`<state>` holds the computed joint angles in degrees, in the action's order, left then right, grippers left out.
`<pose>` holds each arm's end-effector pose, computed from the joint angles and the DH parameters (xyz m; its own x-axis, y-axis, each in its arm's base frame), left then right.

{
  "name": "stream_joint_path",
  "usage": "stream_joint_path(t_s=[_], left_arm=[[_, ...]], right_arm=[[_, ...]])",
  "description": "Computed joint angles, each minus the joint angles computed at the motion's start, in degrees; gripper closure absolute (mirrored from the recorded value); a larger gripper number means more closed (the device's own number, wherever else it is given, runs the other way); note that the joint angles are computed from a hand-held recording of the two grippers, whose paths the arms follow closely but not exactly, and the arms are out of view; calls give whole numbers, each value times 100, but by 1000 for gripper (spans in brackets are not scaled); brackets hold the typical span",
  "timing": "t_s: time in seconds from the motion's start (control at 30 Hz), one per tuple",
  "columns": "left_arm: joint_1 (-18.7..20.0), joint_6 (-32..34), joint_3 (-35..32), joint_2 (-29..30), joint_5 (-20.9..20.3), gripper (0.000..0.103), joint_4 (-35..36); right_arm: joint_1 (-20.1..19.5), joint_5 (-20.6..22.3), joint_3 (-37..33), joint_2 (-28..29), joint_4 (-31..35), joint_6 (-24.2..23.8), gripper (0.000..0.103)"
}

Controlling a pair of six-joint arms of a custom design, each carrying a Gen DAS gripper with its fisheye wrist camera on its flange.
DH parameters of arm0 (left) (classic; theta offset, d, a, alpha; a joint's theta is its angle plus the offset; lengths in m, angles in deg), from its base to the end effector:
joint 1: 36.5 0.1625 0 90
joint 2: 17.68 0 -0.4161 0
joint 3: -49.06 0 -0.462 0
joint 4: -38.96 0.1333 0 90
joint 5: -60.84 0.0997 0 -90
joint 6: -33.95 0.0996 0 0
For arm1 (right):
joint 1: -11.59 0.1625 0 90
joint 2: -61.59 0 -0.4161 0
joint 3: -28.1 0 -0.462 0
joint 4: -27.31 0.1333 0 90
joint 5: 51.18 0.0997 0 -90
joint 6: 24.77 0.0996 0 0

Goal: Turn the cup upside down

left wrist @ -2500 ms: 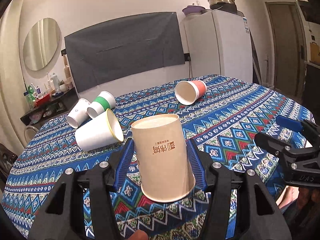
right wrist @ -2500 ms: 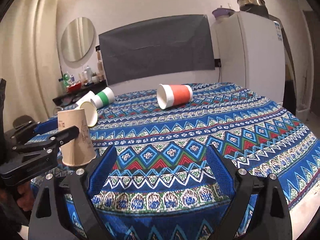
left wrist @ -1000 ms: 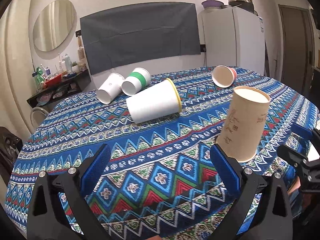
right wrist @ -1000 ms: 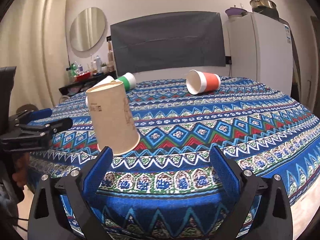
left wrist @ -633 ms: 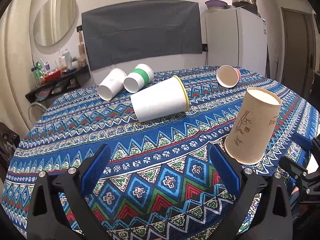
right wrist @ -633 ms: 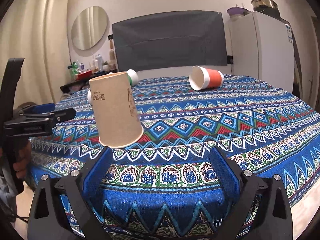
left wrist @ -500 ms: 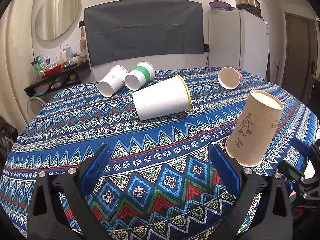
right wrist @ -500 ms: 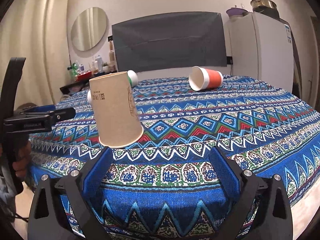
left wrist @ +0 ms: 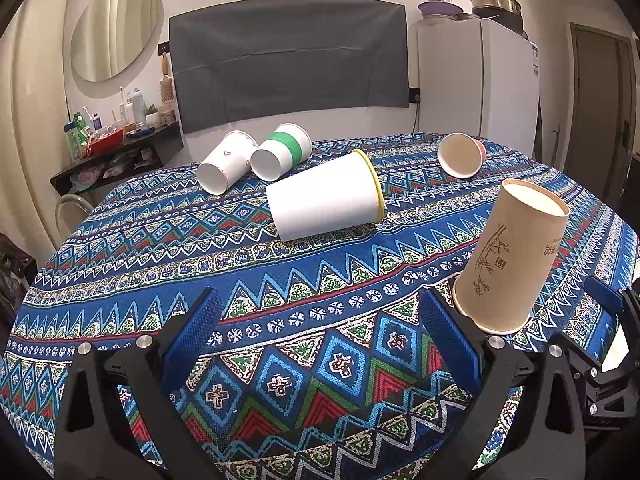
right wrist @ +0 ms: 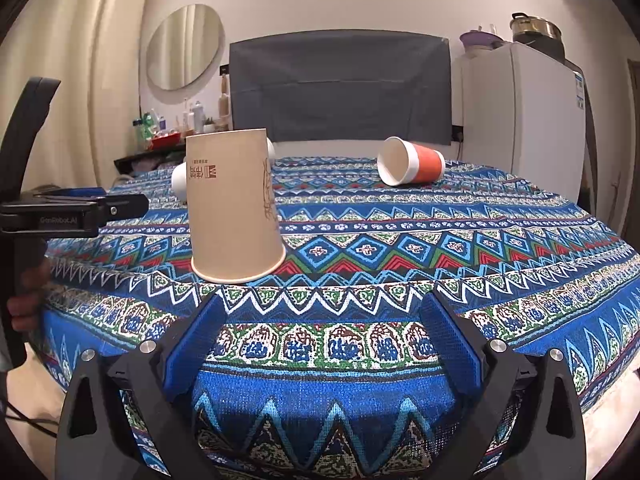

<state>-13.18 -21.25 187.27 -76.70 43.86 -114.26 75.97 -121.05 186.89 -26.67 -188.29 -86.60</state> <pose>-0.2665 -0.3638 0.0100 -0.6530 -0.1000 -0.7507 0.6074 0.5230 -0.5980 0.0212 -0.3433 0.1710 -0.6755 -0.3836 0.6297 -0.7370 0.3774 -0.5608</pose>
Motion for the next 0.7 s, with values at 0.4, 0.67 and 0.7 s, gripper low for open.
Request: stream_joint_path(t_s=[0.4,0.67,0.7], left_arm=[[8,-93,61,-77,-35,6,-80],[-23,-143,72,-60,29,6,-39],[-23,-155,72,-62,28,6,-33]], right_arm=[[-83,126,59,21,-97,-48,8],[-115,172,61,-2,-78,-64,8],[-123,183,65,-1,-84,-67,8]])
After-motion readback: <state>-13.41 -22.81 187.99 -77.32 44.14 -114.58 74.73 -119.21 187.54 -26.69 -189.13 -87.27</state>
